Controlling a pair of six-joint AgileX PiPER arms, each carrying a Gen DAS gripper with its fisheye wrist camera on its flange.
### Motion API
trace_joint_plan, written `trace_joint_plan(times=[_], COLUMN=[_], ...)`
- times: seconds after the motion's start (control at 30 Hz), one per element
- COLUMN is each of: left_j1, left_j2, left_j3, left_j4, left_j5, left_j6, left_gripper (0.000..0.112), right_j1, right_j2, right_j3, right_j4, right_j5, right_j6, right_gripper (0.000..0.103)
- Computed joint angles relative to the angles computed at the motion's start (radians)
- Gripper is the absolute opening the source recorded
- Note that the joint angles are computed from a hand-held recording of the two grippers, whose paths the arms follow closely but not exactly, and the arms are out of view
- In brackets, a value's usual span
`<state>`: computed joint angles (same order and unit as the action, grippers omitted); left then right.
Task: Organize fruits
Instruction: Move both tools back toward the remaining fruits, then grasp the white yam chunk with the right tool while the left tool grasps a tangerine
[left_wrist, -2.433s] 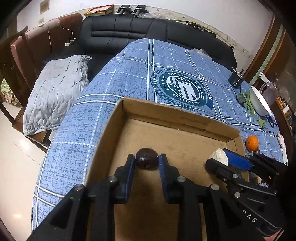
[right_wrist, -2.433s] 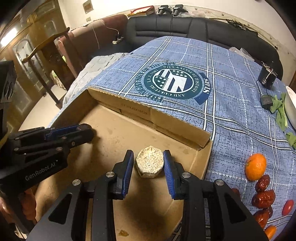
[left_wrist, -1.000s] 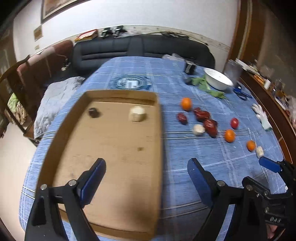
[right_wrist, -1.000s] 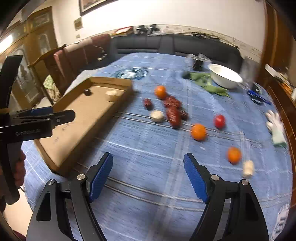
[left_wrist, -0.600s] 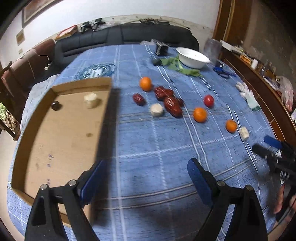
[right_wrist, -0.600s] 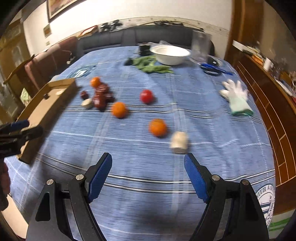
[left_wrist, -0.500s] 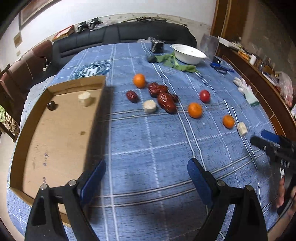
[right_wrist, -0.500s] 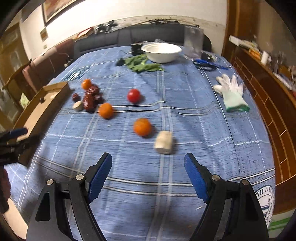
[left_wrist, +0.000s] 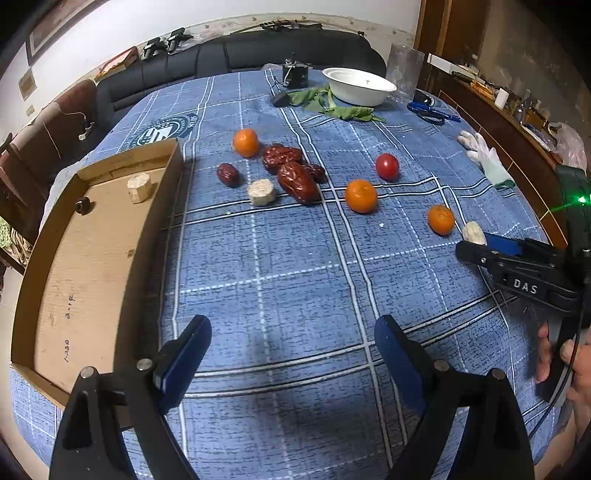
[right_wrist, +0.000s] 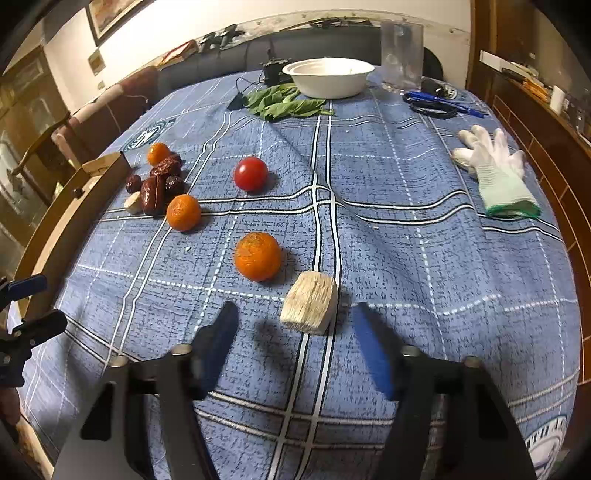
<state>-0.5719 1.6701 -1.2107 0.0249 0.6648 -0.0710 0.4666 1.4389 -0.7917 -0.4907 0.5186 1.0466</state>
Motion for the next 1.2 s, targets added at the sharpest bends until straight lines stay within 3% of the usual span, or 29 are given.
trace_joint_plan(times=[0.07, 0.2, 0.43, 0.83, 0.93, 1.1, 1.2], left_j1=[-0.014, -0.059, -0.153, -0.223, -0.218, -0.219, -0.186], left_j2=[0.015, 0.063, 0.204, 0.49, 0.523, 0.482, 0.461], left_j3=[-0.017, -0.076, -0.257, -0.661, -0.695, -0.618, -0.589], left_j4=[0.01, 0.036, 0.018, -0.085, -0.12, -0.114, -0.202], left_j5=[0.005, 0.021, 0.077, 0.201, 0.215, 0.149, 0.149], left_j6=[-0.014, -0.05, -0.052, -0.047, -0.038, 0.007, 0.075], left_gripper=[0.092, 0.092, 0.092, 0.09, 0.073, 0.038, 0.032], right_j1=[-0.01, -0.02, -0.016, 0.047, 0.047, 0.04, 0.04], right_j2=[0.002, -0.003, -0.085, -0.319, -0.337, -0.346, -0.335], right_j3=[0.008, 0.019, 0.077, 0.215, 0.227, 0.235, 0.231], right_j4=[0.004, -0.006, -0.015, -0.065, -0.06, -0.048, -0.041], right_j5=[-0.013, -0.031, -0.017, 0.106, 0.105, 0.099, 0.094], right_j6=[-0.016, -0.036, -0.016, 0.116, 0.12, 0.124, 0.123], right_gripper=[0.049, 0.029, 0.029, 0.029, 0.029, 0.029, 0.029])
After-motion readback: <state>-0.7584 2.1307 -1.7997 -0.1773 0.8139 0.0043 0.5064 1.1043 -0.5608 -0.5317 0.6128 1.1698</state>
